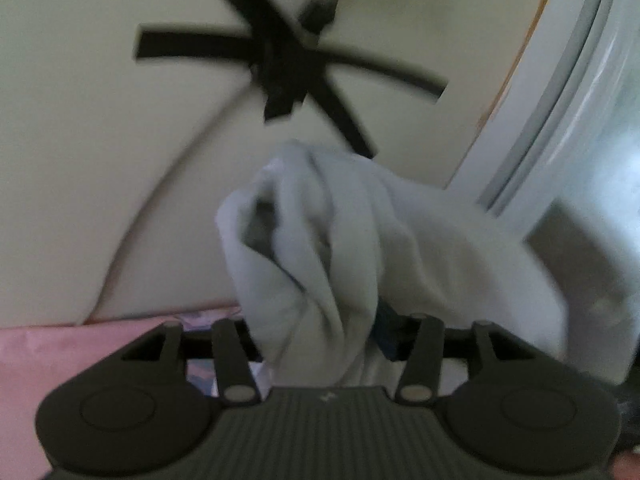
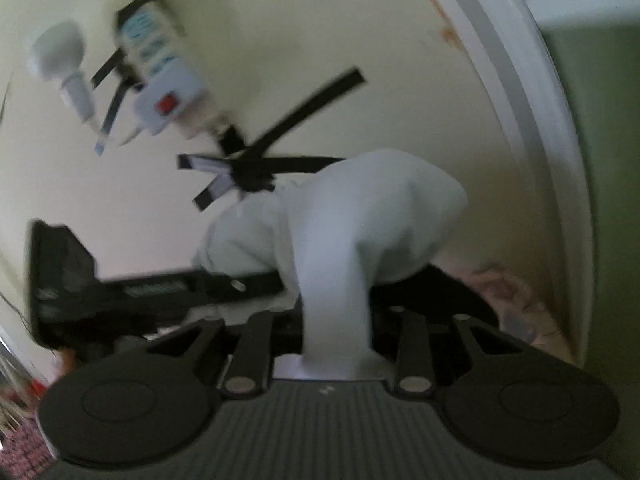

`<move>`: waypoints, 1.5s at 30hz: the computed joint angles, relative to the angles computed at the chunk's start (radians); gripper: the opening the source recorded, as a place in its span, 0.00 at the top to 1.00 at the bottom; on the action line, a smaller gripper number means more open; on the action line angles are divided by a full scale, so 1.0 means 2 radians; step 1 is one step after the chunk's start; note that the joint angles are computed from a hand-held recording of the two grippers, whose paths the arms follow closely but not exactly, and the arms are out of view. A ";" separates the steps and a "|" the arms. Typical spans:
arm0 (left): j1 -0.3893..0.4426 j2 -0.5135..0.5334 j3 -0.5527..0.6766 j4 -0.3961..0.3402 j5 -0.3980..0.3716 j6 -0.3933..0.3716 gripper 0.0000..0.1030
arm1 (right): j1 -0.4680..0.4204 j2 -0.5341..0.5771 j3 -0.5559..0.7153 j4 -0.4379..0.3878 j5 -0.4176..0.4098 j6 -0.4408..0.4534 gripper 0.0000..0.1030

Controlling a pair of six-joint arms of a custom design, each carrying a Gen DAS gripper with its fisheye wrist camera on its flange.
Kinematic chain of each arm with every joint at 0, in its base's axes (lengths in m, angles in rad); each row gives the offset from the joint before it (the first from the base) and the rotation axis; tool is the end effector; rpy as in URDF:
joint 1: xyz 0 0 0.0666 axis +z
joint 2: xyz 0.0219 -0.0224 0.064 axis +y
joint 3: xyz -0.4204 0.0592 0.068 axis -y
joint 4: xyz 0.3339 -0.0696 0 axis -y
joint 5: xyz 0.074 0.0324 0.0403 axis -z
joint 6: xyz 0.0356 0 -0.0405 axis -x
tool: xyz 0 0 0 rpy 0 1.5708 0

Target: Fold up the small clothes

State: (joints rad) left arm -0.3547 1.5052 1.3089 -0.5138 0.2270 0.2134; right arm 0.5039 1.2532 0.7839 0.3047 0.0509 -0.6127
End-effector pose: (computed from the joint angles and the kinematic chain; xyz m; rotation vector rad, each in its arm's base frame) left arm 0.4397 -0.1718 0.4184 0.2846 2.3034 -0.5518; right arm 0.3172 0.1724 0.3821 0.1365 1.7939 0.7688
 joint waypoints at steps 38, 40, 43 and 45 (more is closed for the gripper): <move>-0.015 -0.387 -0.389 0.005 -0.199 -0.119 0.00 | 0.466 0.114 -0.095 0.078 0.584 -0.214 0.19; -0.004 -0.400 -0.392 -0.002 -0.196 -0.120 0.00 | 0.473 0.119 -0.081 0.038 0.589 -0.239 0.19; 0.017 -0.412 -0.394 -0.011 -0.188 -0.121 0.00 | 0.482 0.129 -0.063 -0.013 0.600 -0.262 0.19; 0.025 -0.417 -0.397 -0.011 -0.189 -0.121 0.00 | 0.483 0.136 -0.055 -0.029 0.602 -0.270 0.19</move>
State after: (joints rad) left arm -0.3047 0.6711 0.5154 -0.5361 -0.1512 -0.0276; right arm 1.4707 1.5253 0.6731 0.2470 1.2547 -1.1523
